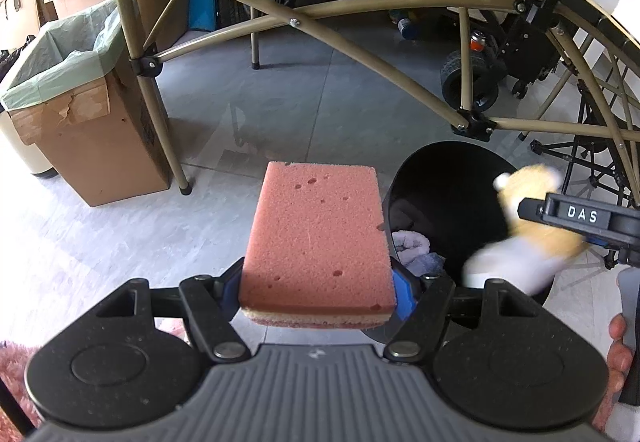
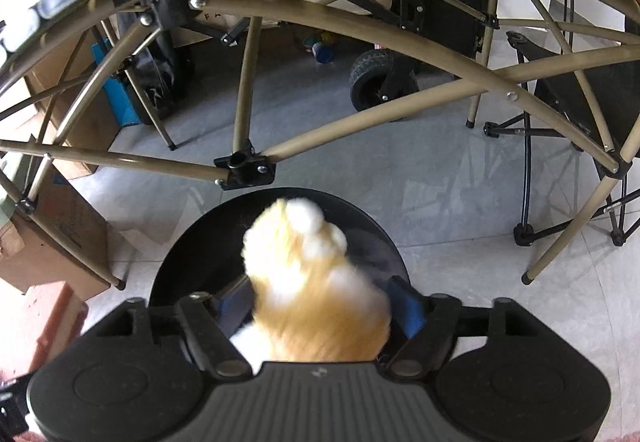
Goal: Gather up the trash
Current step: 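Lower the hamster into the bin and open the right tool, then move the left tool over the bin and open it to drop the sponge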
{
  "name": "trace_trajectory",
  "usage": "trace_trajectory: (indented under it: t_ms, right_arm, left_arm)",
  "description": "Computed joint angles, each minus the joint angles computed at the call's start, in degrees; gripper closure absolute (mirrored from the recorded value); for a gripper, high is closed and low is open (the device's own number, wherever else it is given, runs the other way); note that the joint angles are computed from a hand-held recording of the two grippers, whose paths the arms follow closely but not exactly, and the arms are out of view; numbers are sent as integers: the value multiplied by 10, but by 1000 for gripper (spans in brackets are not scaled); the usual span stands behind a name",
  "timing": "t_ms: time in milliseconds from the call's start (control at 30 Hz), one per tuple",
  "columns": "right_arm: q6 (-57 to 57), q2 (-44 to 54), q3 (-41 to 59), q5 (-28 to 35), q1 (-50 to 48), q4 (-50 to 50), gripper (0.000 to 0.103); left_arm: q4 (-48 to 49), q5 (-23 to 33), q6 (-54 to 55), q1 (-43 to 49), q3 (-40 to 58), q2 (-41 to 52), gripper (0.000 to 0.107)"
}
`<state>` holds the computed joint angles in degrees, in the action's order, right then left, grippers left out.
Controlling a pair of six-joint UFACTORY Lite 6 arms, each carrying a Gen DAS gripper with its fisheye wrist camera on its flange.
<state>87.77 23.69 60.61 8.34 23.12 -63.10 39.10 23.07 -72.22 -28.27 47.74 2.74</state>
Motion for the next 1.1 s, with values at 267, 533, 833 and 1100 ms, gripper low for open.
trace_trajectory:
  t_ms: [267, 533, 833, 1100]
  right_arm:
    - [44, -3, -7, 22, 1, -61, 0]
    - [119, -46, -52, 4, -29, -140, 0]
    - [393, -113, -133, -16, -106, -426, 0]
    - [688, -144, -178, -27, -179, -732, 0]
  left_arm:
    - [0, 1, 1, -12, 16, 14, 37]
    - [4, 14, -5, -58, 99, 78, 37]
    - [16, 40, -14, -114, 219, 176, 37]
    - [-27, 62, 31, -144, 335, 268, 37]
